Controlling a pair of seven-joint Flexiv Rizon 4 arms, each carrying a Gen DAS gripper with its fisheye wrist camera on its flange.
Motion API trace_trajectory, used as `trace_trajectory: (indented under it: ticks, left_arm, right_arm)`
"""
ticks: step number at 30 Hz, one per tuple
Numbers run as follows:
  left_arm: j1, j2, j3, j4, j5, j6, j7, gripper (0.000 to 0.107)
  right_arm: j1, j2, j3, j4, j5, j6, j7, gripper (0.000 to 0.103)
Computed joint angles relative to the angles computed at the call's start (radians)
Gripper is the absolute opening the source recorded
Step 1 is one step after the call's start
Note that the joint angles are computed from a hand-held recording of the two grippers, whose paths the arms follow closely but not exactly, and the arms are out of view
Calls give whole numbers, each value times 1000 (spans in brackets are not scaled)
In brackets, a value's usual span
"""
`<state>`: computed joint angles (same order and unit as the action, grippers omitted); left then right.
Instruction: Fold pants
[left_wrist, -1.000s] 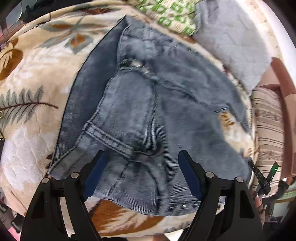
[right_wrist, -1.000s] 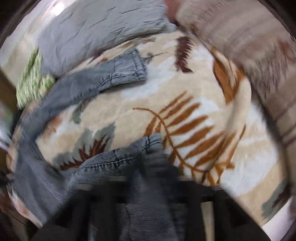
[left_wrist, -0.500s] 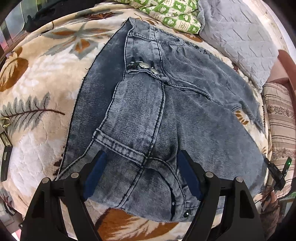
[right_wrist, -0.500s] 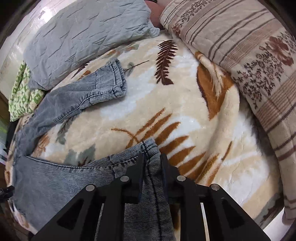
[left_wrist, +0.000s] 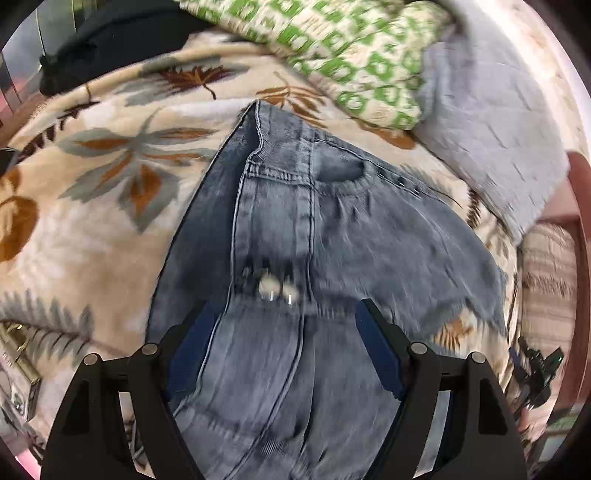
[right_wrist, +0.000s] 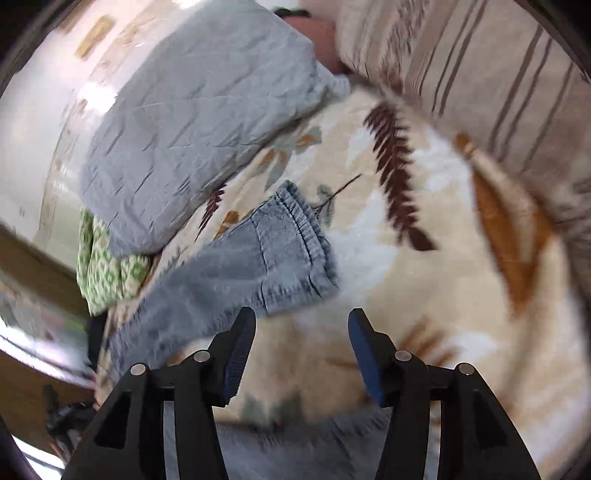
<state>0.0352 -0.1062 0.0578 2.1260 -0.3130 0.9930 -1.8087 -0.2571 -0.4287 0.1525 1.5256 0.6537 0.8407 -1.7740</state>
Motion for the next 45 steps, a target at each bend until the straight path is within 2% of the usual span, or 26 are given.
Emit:
trace_trajectory:
  ticks: [3, 6, 7, 8, 9, 11, 12, 13, 17, 20, 21, 23, 25, 27, 29, 31, 35, 38, 42, 43, 44, 45]
  left_arm:
    - [8, -72, -8, -63, 10, -35, 2, 80]
    - [-1, -121, -3, -115, 64, -52, -24, 80]
    - [-6, -129, 1, -126, 85, -51, -35, 80]
    - [-6, -132, -2, -130, 87, -44, -30, 80]
    - [-5, -130, -7, -124, 76, -25, -19, 80]
    - [-3, -129, -16, -118, 57, 6, 14, 80]
    - [-13, -136, -8, -130, 90, 8, 0, 80]
    - [-21, -146, 0, -146, 123, 1, -13, 80]
    - [-44, -191, 19, -197, 218, -49, -61, 79]
    - [-60, -193, 28, -214, 278, -63, -81, 79]
    - [-57, -185, 25, -211, 277, -69, -72, 79]
    - [-38, -155, 15, -188, 242, -62, -29, 79]
    - [-26, -121, 25, -169, 237, -37, -24, 79]
    - [-4, -101, 36, -166, 222, -13, -24, 79]
    - [21, -111, 37, -182, 186, -13, -29, 80]
    - [52, -142, 20, -207, 111, -42, -3, 80]
    - [55, -226, 24, -290, 126, -132, -33, 80]
    - [59, -250, 21, -294, 113, -116, -28, 80]
    - [63, -271, 16, -303, 100, -116, -15, 80]
    - [60, -276, 18, -309, 106, -117, -15, 80]
    - [54, -281, 21, -313, 118, -105, -16, 80]
    - [46, -288, 26, -318, 135, -87, -21, 80]
  right_arm:
    - [13, -82, -5, -70, 13, -7, 98, 56]
    - [-6, -149, 30, -136, 51, -15, 121, 56]
    - [-12, -161, 43, -150, 61, -8, 106, 48]
    - [-6, -170, 48, -165, 44, -10, 93, 17]
    - [-3, -173, 50, -181, 23, -25, 85, 9]
    - [-1, -154, 62, -186, 16, 48, 7, 8]
    - [29, -139, 42, -173, -26, 126, -16, 8]
    - [58, -140, 17, -169, -82, 161, -8, 8]
    - [152, -193, -78, -165, -343, 131, 105, 8]
    - [169, -213, -86, -138, -444, 122, 151, 10]
    - [155, -207, -70, -124, -445, 143, 148, 12]
    - [122, -197, -37, -137, -437, 115, 148, 16]
    - [101, -182, -23, -148, -435, 112, 133, 18]
    - [68, -178, 7, -180, -401, 108, 98, 24]
    - [45, -189, 29, -233, -362, 84, 76, 39]
    - [45, -209, 36, -280, -345, 54, 61, 47]
    - [76, -288, 25, -398, -346, -10, 83, 47]
    - [106, -349, 8, -474, -380, -49, 114, 49]
    - [137, -416, 9, -551, -426, -124, 91, 50]
    - [152, -418, 1, -548, -456, -127, 72, 32]
    - [190, -406, -40, -512, -514, -84, 62, 10]
    - [199, -396, -50, -488, -530, -42, 47, 5]
